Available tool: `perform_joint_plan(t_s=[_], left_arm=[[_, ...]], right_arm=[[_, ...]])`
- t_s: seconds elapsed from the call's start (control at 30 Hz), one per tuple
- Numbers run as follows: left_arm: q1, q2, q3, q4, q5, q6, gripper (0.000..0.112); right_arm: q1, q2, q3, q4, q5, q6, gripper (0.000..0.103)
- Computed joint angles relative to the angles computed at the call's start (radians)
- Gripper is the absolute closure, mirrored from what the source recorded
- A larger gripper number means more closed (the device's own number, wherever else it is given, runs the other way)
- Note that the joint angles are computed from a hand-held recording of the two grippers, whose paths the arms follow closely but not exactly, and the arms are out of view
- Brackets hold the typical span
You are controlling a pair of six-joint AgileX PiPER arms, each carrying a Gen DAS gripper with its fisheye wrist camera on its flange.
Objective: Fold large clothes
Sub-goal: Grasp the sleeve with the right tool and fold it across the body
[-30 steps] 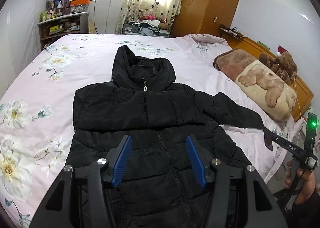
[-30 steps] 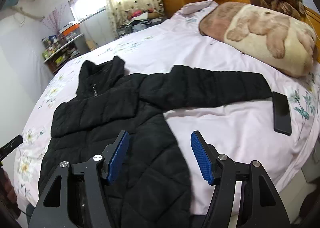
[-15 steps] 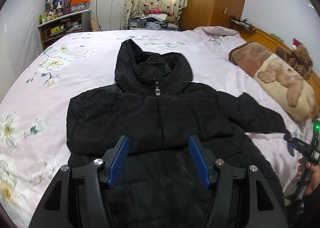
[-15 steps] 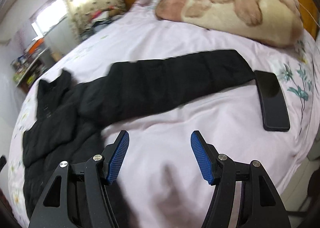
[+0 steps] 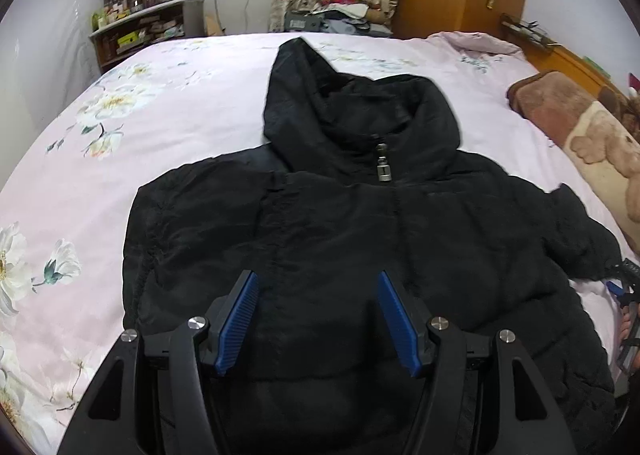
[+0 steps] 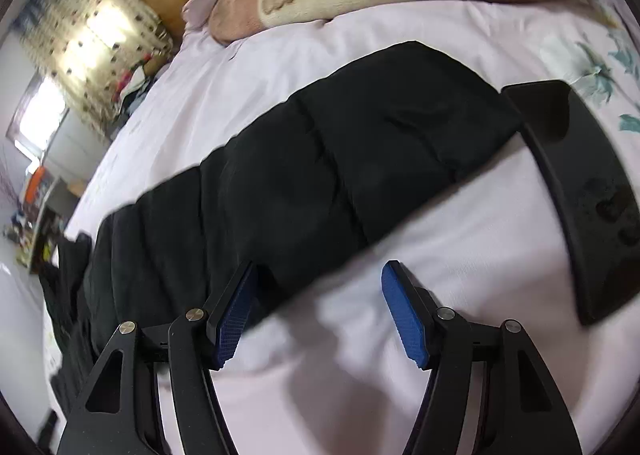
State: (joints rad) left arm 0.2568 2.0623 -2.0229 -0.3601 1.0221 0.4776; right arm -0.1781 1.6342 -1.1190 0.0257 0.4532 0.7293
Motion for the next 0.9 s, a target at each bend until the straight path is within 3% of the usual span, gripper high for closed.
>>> perform_joint_plan(t_s=[0.2,0.23,0.27,0.3,0.37,0.63,0.9], left_arm=[[0.016,0.089,-0.092,0.022,0.030,-0.038,0.048],[0.023,0.087,-0.086,0.014,0.030,-0.035,0.048],[0.028,0.086,-0.086,0.008,0.033,-0.030,0.048],[0.034,0.079,-0.076,0.002,0.033,-0.022,0.048],[0.046,0.068,-0.064,-0.012,0.041,-0.009,0.048],[0.114,-0.028,0.014,-0.087,0.069,0.042,0.048],[0.205,-0.115,0.065,-0.181,0.110,0.107,0.048]], right_arm=[[-0.019,0.057,-0.049,-0.007,-0.016,0.081,0.041],[-0.004,0.051,-0.056,-0.076,0.002,0.153,0.047],[0.008,0.048,-0.065,-0.126,0.018,0.196,0.071],[0.015,0.039,-0.072,-0.143,0.026,0.203,0.081],[0.024,0.006,-0.087,-0.114,0.043,0.172,0.087],[0.211,-0.090,-0.306,-0.231,0.183,0.183,0.090],[0.488,0.034,-0.677,-0.299,0.353,0.156,0.090]])
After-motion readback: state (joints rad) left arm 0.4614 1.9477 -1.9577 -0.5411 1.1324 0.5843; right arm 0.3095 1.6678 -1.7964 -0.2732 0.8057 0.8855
